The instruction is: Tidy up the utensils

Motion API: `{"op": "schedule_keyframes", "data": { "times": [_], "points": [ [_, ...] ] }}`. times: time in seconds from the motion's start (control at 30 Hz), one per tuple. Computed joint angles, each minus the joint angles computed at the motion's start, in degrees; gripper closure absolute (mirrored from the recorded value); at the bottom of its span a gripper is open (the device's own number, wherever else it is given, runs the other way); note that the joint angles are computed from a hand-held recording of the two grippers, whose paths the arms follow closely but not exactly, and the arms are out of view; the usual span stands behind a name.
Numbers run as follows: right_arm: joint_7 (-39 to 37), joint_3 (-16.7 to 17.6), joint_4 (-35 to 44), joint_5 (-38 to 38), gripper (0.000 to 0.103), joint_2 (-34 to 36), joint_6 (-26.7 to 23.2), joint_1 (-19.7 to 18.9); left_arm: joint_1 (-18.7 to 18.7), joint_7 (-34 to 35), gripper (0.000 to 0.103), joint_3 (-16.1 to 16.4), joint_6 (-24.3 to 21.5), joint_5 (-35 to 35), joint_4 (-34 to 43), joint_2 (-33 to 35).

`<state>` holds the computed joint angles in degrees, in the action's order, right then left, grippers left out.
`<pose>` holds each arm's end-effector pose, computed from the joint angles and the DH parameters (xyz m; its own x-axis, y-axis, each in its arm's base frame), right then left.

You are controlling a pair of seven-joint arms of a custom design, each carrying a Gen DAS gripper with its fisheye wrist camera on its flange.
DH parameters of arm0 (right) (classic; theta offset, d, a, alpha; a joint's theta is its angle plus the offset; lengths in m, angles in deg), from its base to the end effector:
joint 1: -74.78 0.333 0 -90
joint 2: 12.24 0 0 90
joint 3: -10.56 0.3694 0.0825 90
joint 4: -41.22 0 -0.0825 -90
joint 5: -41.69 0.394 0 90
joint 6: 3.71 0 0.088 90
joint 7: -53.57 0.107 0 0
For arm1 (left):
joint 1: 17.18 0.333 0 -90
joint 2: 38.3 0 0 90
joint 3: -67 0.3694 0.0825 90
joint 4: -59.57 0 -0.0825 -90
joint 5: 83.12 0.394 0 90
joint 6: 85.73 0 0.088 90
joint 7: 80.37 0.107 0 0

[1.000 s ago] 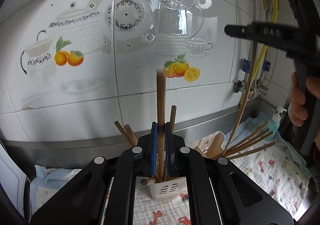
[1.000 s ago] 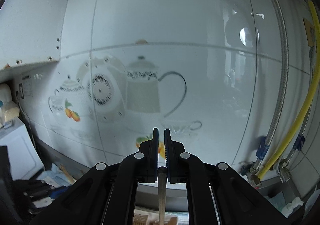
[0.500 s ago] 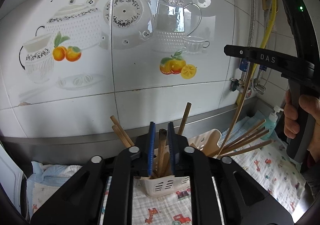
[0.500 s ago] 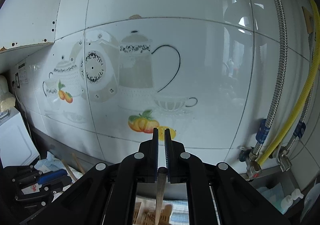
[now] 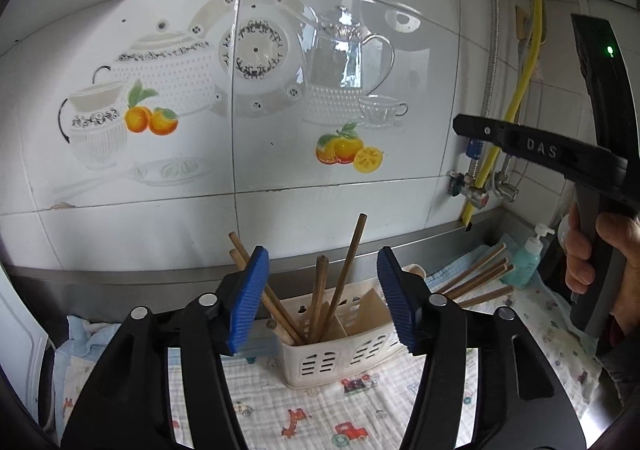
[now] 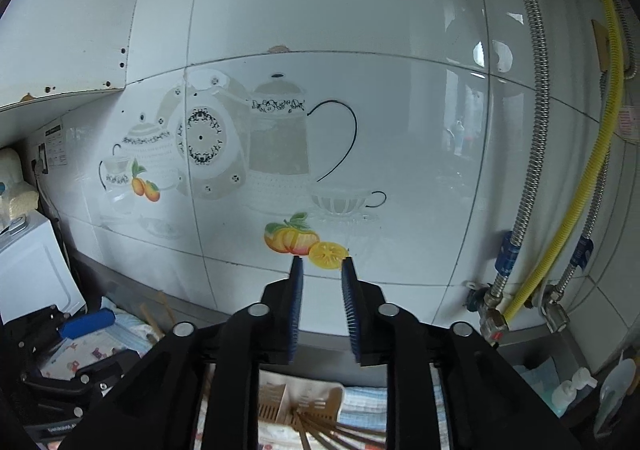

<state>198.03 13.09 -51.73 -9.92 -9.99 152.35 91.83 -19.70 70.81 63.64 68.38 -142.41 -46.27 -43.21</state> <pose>0.5858 0.2384 0.7562 0.0060 -0.9997 0.0221 -0.3343 -0.0228 -0.9422 0.5881 -0.0343 0.7052 -0.4659 -0.8813 0.0797 -0.3815 0.1188 -0.9167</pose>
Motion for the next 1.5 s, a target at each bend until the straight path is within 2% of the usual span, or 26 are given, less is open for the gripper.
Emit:
{"op": "schedule_keyframes", "data": {
  "times": [0.07,0.1,0.17,0.23,0.33,0.53,0.7,0.83,1.03,1.5],
  "points": [
    [0.7,0.2,-1.5,-0.8,0.079,-1.2,-0.1,0.1,0.0,0.3,0.036,0.2,0.4,-0.6,-1.2,-1.2],
    [1.3,0.4,-2.4,-1.2,0.075,-2.0,-0.2,0.1,-0.1,0.8,0.032,0.4,0.6,-1.2,-1.8,-1.7],
    [2.7,1.0,-4.2,-2.3,0.07,-3.5,-0.1,-0.3,-0.5,2.1,0.03,0.9,0.7,-2.1,-3.1,-3.1],
    [3.8,1.8,-5.9,-3.2,0.067,-4.9,-0.1,-0.8,-0.9,3.1,0.021,1.4,1.5,-2.6,-4.5,-4.3],
    [6.1,3.3,-8.8,-4.7,0.053,-7.4,0.2,-1.6,-1.8,4.5,0.013,2.3,2.6,-3.5,-6.8,-6.3],
    [10.9,6.9,-14.3,-7.4,0.031,-12.0,0.0,-3.7,-4.1,7.9,0.006,4.4,5.6,-5.9,-11.0,-10.0],
    [14.7,9.9,-18.1,-9.7,0.015,-15.4,-1.8,-5.2,-5.3,8.9,0.005,6.6,4.5,-8.2,-13.4,-12.4],
    [16.3,12.1,-20.4,-11.2,0.012,-17.8,-4.3,-5.9,-5.0,8.2,0.005,7.7,3.0,-8.8,-15.2,-13.9],
    [19.8,14.4,-24.6,-12.4,0.008,-20.9,-7.4,-6.0,-5.4,9.4,0.005,8.9,4.2,-9.6,-18.2,-16.2],
    [22.7,16.9,-32.4,-8.1,0.007,-25.9,-6.0,-6.4,-8.9,11.3,0.005,10.8,9.0,-7.5,-24.7,-21.9]
  ]
}}
